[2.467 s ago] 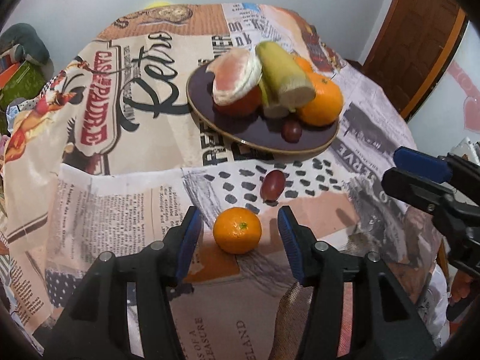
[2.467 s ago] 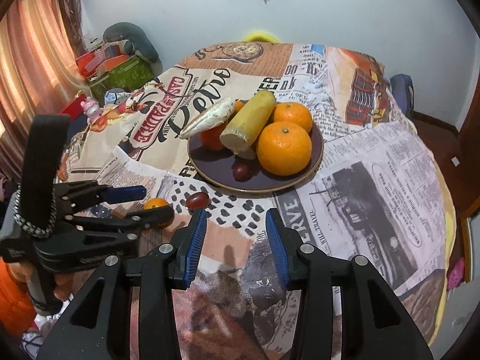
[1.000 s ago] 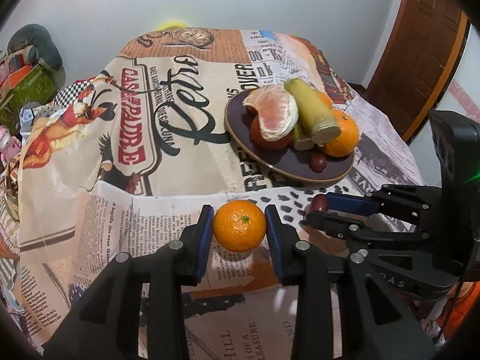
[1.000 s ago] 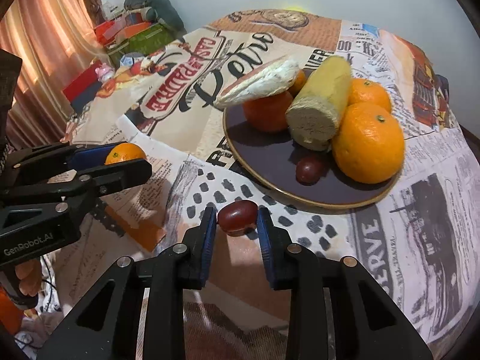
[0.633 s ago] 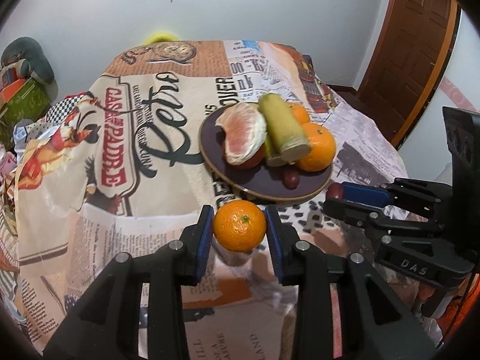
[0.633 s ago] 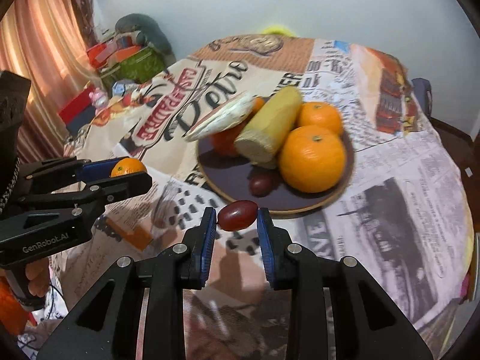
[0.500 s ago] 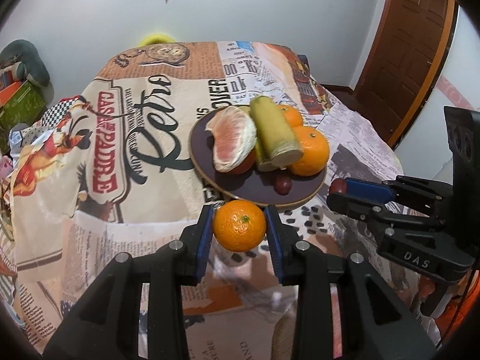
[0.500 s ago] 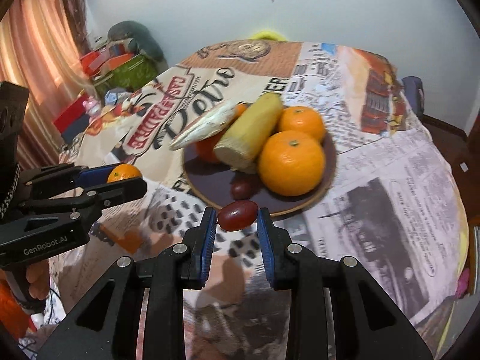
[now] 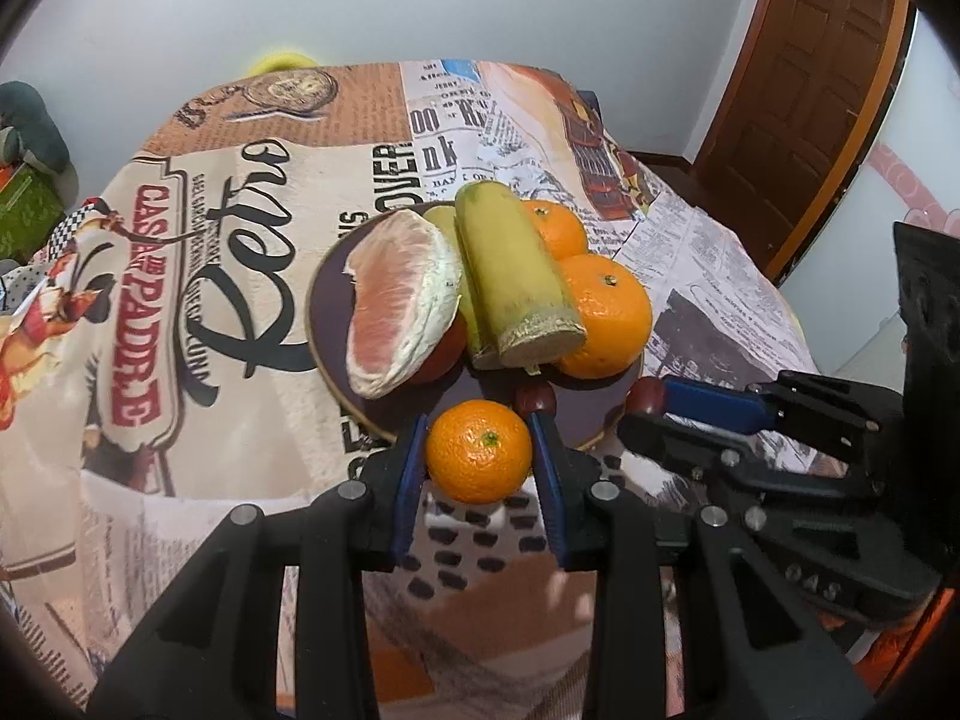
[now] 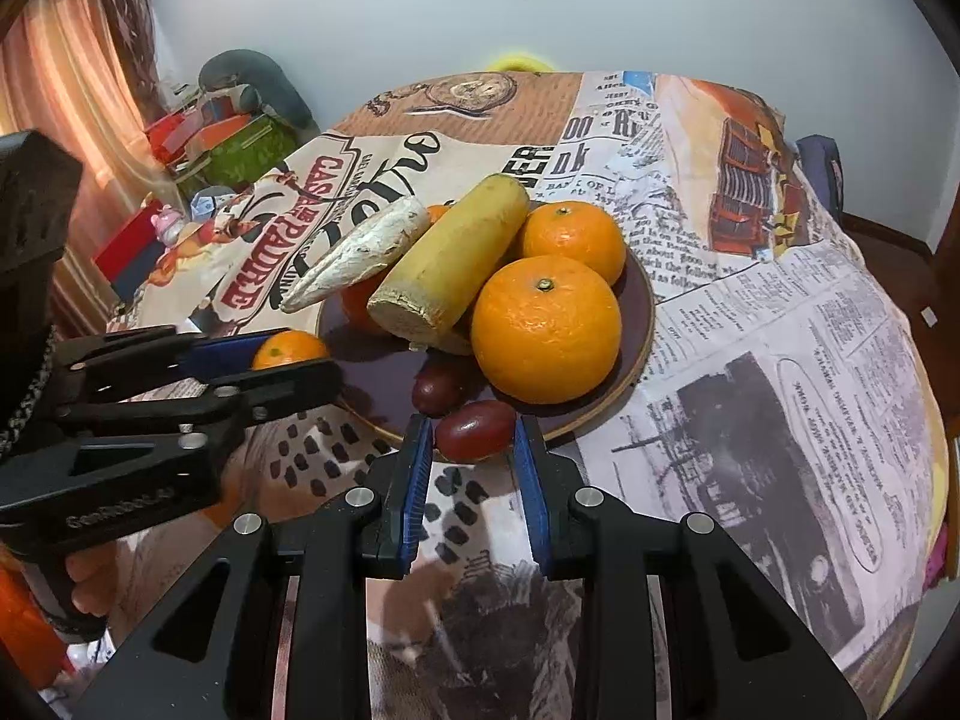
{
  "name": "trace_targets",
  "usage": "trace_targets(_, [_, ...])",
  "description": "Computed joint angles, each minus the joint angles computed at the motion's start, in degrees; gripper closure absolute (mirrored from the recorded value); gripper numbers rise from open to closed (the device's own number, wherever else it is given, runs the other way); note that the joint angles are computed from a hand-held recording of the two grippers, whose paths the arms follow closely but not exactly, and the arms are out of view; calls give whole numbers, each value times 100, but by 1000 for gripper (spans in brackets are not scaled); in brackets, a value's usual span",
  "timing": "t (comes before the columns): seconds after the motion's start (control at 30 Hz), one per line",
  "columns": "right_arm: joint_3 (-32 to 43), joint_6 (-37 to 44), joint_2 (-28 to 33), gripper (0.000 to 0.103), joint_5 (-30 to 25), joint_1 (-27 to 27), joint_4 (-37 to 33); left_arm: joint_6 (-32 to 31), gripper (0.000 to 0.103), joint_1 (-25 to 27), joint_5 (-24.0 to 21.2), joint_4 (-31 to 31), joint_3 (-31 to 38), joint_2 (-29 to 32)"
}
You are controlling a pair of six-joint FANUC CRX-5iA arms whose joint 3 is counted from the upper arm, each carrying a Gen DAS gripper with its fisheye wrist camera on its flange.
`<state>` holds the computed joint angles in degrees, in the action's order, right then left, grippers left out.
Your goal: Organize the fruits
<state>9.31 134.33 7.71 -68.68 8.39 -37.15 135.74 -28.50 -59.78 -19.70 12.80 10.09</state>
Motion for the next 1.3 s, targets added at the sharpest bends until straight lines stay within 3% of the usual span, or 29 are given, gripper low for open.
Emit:
trace_targets(0.57, [117,109,249,77,2,1,-78,-215,69,138,-35,106,183,327])
trace_targets(0.73, [149,88,279,77,-26,-13,-108,-168,59,114,-24,18,180,315])
trace_targets(0.83, [144,83,273,76,-22,7,-80,-142,59,96,-45,-26,189,300])
trace_targets(1.3, [-10,178,-249,72,-11,-190,-234,465,59,-317,-327,-629,223,-171])
